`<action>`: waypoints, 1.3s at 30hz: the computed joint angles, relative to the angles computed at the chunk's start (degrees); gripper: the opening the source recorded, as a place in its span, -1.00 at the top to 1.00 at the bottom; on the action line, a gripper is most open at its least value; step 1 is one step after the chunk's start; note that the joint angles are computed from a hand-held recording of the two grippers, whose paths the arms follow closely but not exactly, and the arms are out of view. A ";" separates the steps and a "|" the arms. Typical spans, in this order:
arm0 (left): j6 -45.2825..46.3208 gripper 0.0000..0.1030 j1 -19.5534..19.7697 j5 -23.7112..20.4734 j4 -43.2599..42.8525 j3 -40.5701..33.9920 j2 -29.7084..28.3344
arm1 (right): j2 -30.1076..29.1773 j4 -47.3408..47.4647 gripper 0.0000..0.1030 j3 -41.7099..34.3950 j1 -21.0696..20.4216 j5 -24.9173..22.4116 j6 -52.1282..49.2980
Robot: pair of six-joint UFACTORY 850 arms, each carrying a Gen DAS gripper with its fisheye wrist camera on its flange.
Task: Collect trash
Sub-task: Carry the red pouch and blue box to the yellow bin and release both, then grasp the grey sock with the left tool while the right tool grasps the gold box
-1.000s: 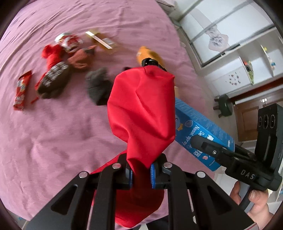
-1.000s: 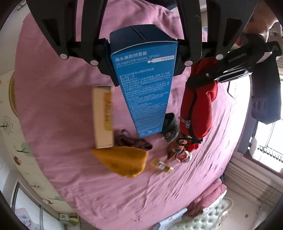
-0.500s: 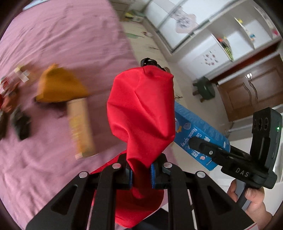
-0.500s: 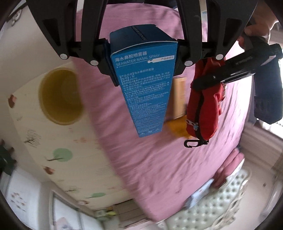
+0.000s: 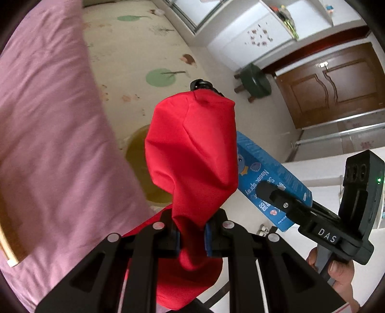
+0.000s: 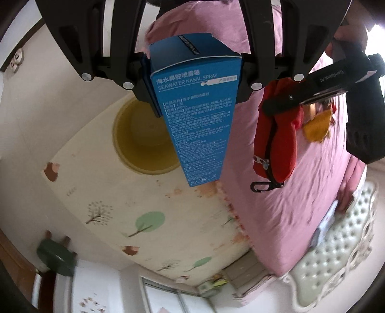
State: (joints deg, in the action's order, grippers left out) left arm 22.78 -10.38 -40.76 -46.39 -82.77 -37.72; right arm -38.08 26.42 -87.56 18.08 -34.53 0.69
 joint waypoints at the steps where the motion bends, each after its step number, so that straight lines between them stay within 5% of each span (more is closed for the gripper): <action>1: -0.07 0.72 -0.46 -0.20 -0.11 -0.65 -0.61 | 0.02 0.13 0.05 0.32 -0.56 0.12 0.13; 4: 0.38 0.61 -1.50 -1.87 -1.42 -4.45 -3.67 | -0.04 0.99 0.04 1.11 -2.32 0.41 -0.35; 8: -1.21 -0.63 -2.53 -1.74 -0.50 -7.98 -6.17 | -0.27 1.56 -0.16 1.67 -4.10 0.48 1.27; 22: -11.02 -0.63 -1.09 2.87 9.70 -3.90 -1.88 | -2.64 5.40 -0.21 -2.35 -4.00 -1.55 -4.24; 39: -16.08 -0.63 9.22 10.91 15.05 14.37 12.85 | -9.03 6.55 -0.21 -16.05 6.71 -9.33 -9.18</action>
